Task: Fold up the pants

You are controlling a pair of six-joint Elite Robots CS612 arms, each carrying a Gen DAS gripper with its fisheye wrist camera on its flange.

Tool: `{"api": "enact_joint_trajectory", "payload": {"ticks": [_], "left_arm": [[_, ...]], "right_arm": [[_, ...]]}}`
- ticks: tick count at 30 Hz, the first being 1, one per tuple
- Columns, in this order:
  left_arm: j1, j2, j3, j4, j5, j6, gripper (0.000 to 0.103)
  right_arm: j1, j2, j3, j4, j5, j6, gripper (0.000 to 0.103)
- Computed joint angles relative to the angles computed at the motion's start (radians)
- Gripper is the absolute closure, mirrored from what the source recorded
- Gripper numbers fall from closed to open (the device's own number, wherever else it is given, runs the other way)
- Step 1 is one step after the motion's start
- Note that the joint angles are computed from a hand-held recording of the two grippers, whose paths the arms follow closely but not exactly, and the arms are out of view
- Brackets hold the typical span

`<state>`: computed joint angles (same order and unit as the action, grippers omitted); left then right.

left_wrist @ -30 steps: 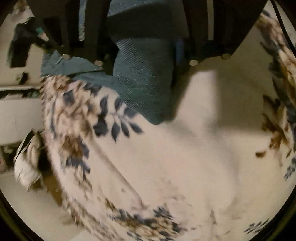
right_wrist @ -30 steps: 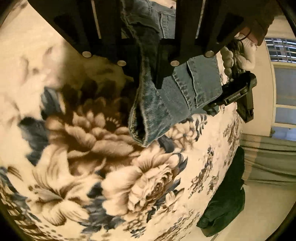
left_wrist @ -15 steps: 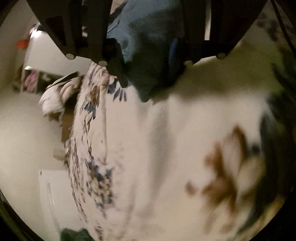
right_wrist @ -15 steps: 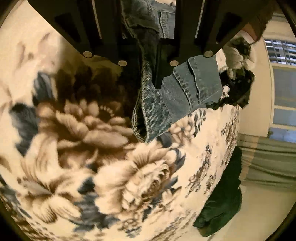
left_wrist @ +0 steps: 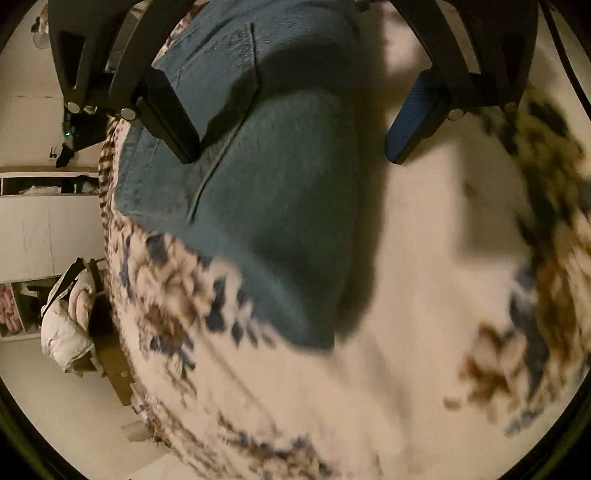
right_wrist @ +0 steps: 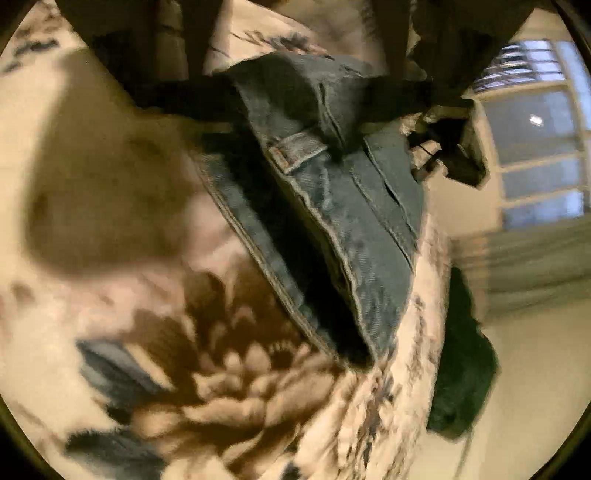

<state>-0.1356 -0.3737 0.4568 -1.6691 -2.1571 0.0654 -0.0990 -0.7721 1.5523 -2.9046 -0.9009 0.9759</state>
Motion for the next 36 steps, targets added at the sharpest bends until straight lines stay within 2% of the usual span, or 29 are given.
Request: {"api": "enact_joint_trajectory", "payload": {"ticks": [1, 2, 3, 5, 7, 8, 9, 10, 12, 13, 17, 18, 19, 21, 23, 24, 26, 29, 30, 32, 33, 34, 36], "left_arm": [[0.002, -0.010, 0.019, 0.000, -0.003, 0.015, 0.000], [0.003, -0.018, 0.034, -0.009, -0.003, 0.025, 0.000], [0.003, -0.024, 0.046, -0.015, -0.002, 0.034, 0.000], [0.005, -0.018, 0.028, 0.012, -0.009, 0.050, 0.000], [0.008, -0.008, 0.008, 0.040, -0.015, 0.058, 0.000], [0.008, -0.002, -0.004, 0.060, -0.022, 0.060, 0.000], [0.007, 0.016, -0.040, 0.083, -0.028, 0.055, 0.000], [0.002, 0.028, -0.060, 0.091, -0.035, 0.051, 0.000], [0.005, 0.045, -0.092, 0.125, -0.048, 0.064, 0.000], [0.008, 0.050, -0.100, 0.134, -0.057, 0.066, 0.000], [0.015, 0.063, -0.123, 0.168, -0.091, 0.071, 0.000], [0.016, 0.065, -0.127, 0.175, -0.093, 0.072, 0.000], [0.016, 0.066, -0.131, 0.180, -0.095, 0.072, 0.000], [0.017, 0.066, -0.135, 0.185, -0.096, 0.073, 0.000], [0.017, 0.064, -0.129, 0.178, -0.100, 0.069, 0.000], [0.017, 0.063, -0.126, 0.174, -0.101, 0.066, 0.000], [0.017, 0.060, -0.117, 0.165, -0.108, 0.061, 0.000], [0.018, 0.057, -0.109, 0.163, -0.119, 0.061, 0.000], [0.018, 0.059, -0.112, 0.166, -0.121, 0.062, 0.000], [0.019, 0.064, -0.121, 0.177, -0.122, 0.065, 0.000], [0.019, 0.066, -0.127, 0.184, -0.122, 0.069, 0.000], [0.019, 0.067, -0.130, 0.187, -0.120, 0.070, 0.000], [0.020, 0.070, -0.137, 0.197, -0.123, 0.073, 0.000]], "right_arm": [[0.003, -0.014, 0.011, -0.012, -0.018, 0.007, 0.081], [0.006, -0.030, 0.027, -0.024, -0.029, 0.011, 0.082], [0.009, -0.047, 0.038, 0.005, -0.052, -0.003, 0.083], [0.010, -0.049, 0.056, 0.012, -0.041, 0.002, 0.080], [-0.003, -0.026, 0.076, -0.076, 0.019, 0.119, 0.058], [-0.007, -0.016, 0.081, -0.124, 0.037, 0.171, 0.055], [-0.008, -0.005, 0.081, -0.174, 0.053, 0.203, 0.048], [-0.008, 0.009, 0.076, -0.228, 0.071, 0.224, 0.038], [-0.004, 0.029, 0.059, -0.270, 0.090, 0.236, 0.024], [0.000, 0.039, 0.046, -0.270, 0.098, 0.230, 0.021], [0.010, 0.063, 0.021, -0.254, 0.094, 0.219, 0.020], [0.009, 0.062, 0.031, -0.300, 0.091, 0.267, 0.020], [0.008, 0.055, 0.048, -0.353, 0.078, 0.313, 0.020], [0.011, 0.017, 0.095, -0.380, 0.028, 0.331, 0.020], [0.017, -0.017, 0.134, -0.355, 0.007, 0.346, 0.019], [0.022, -0.020, 0.141, -0.351, 0.018, 0.353, 0.019], [0.034, 0.002, 0.126, -0.363, 0.057, 0.349, 0.019], [0.056, 0.068, 0.049, -0.402, 0.093, 0.370, 0.019], [0.064, 0.093, 0.010, -0.387, 0.101, 0.368, 0.017], [0.080, 0.109, -0.041, -0.292, 0.073, 0.303, 0.012], [0.086, 0.115, -0.061, -0.274, 0.052, 0.307, 0.011], [0.090, 0.122, -0.073, -0.297, 0.039, 0.345, 0.011], [0.092, 0.134, -0.079, -0.454, 0.010, 0.448, 0.011]]}}
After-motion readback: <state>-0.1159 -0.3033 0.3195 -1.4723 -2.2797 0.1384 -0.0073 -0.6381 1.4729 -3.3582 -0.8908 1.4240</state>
